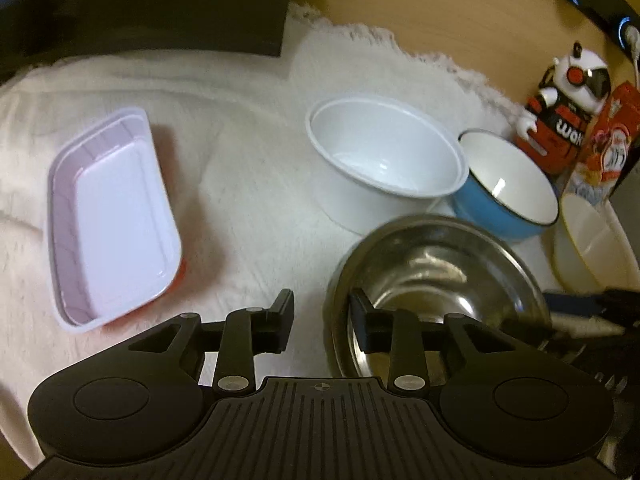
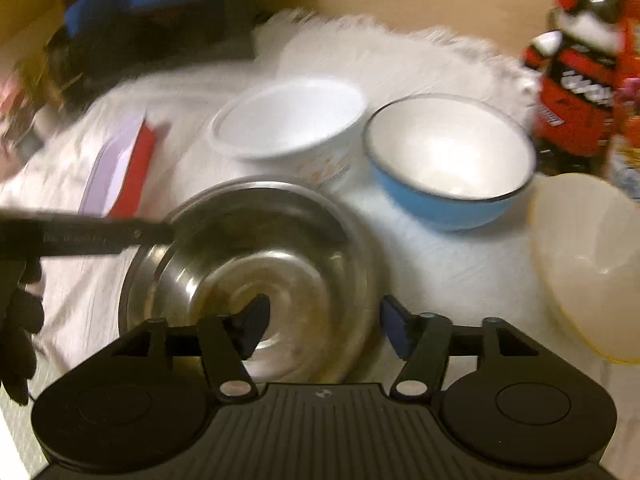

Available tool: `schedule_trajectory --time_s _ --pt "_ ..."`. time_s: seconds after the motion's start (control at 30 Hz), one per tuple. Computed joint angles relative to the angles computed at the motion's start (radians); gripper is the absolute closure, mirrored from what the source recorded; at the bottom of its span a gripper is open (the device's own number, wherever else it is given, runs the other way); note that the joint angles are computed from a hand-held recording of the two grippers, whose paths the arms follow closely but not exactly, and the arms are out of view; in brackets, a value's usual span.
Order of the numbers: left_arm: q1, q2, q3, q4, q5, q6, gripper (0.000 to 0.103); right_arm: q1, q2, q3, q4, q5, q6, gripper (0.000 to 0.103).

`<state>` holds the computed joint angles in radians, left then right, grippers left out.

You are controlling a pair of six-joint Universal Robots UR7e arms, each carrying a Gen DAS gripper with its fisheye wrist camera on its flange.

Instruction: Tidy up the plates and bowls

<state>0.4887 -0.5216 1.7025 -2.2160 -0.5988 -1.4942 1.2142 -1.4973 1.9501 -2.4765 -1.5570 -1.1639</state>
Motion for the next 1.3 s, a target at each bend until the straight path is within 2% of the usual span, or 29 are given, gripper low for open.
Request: schedule_trajectory --time_s 0.1,0.23,0.3,0.33,0.37,0.5,0.67,0.9,1.07,1.3 --pt "0.018 -0.001 0.016 -0.068 -0.033 0.097 0.062 -0.001 0.027 -0.012 -0.029 -0.035 0.068 0.039" --pt "0.059 -0.021 0.063 -0.238 -0.098 0.195 0.067 -0.009 0.086 -0.093 0.127 -0.049 0.198 0.04" --pt "0.085 -0.022 0.085 -0.347 -0.133 0.245 0.07 -0.009 0.109 -0.115 0.166 -0.043 0.257 0.04" --pt "0.096 -0.02 0.092 -0.396 -0.153 0.273 0.074 -0.009 0.113 -0.117 0.167 -0.041 0.281 0.04" --pt "0.103 -0.019 0.095 -0.426 -0.174 0.294 0.073 -0.006 0.112 -0.107 0.151 -0.045 0.289 0.04" --pt "0.098 -0.027 0.094 -0.402 -0.2 0.285 0.071 -0.012 0.097 -0.113 0.19 -0.04 0.314 0.04" --pt "0.073 0.002 0.071 -0.384 -0.246 0.305 0.067 -0.048 0.048 -0.096 0.216 -0.033 0.306 0.04" --pt "0.059 0.047 0.021 -0.365 -0.23 0.347 0.067 -0.096 0.004 -0.057 0.169 -0.016 0.298 0.04" --pt "0.069 0.049 0.012 -0.368 -0.222 0.346 0.064 -0.086 0.002 -0.039 0.137 -0.037 0.272 0.037" --pt "0.059 0.061 -0.002 -0.356 -0.19 0.328 0.065 -0.096 -0.007 -0.027 0.116 -0.028 0.226 0.037"
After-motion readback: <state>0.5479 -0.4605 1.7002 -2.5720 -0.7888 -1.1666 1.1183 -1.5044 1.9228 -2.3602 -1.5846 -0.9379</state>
